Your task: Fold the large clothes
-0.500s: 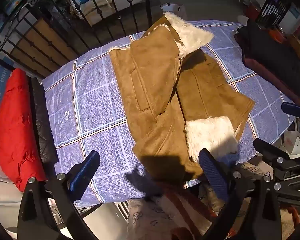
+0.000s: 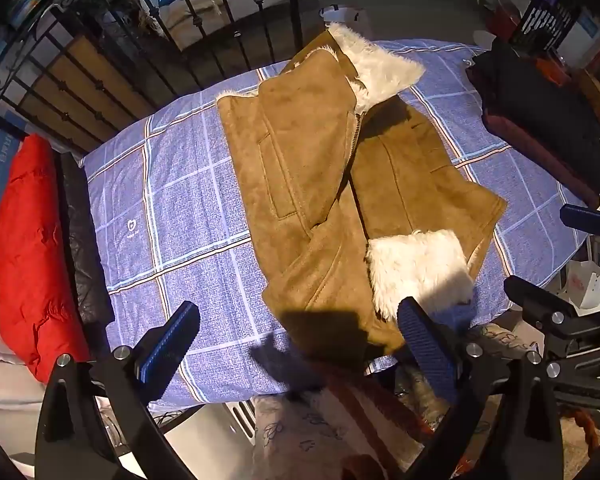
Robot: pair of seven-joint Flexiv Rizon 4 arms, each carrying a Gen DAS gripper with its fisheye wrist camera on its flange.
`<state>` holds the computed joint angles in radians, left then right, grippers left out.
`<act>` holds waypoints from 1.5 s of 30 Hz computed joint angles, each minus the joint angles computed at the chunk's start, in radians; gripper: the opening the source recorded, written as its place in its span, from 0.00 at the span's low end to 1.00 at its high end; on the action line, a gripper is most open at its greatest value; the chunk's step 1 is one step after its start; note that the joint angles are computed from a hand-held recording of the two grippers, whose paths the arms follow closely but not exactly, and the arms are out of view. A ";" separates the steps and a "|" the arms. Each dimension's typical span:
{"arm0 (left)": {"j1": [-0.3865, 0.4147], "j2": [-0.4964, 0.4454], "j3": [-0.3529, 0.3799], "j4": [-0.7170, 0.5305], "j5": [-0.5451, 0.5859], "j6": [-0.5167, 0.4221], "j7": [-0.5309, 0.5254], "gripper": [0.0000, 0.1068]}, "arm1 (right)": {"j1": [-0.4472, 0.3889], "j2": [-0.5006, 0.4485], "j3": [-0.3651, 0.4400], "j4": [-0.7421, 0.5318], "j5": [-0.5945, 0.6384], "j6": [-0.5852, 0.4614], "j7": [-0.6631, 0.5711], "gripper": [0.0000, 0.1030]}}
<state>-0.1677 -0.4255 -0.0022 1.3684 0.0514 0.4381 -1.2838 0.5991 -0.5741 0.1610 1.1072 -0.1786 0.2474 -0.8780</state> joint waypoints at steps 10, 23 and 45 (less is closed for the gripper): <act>0.010 0.003 -0.002 0.002 -0.017 -0.011 0.005 0.91 | 0.005 -0.004 -0.001 -0.008 -0.003 -0.017 -0.004 0.85; 0.011 0.001 -0.003 0.005 -0.023 -0.022 0.010 0.91 | 0.003 -0.002 0.001 -0.001 0.004 -0.021 0.008 0.85; 0.011 0.001 -0.003 0.008 -0.022 -0.026 0.010 0.91 | 0.000 0.003 0.004 0.008 0.011 -0.017 0.016 0.85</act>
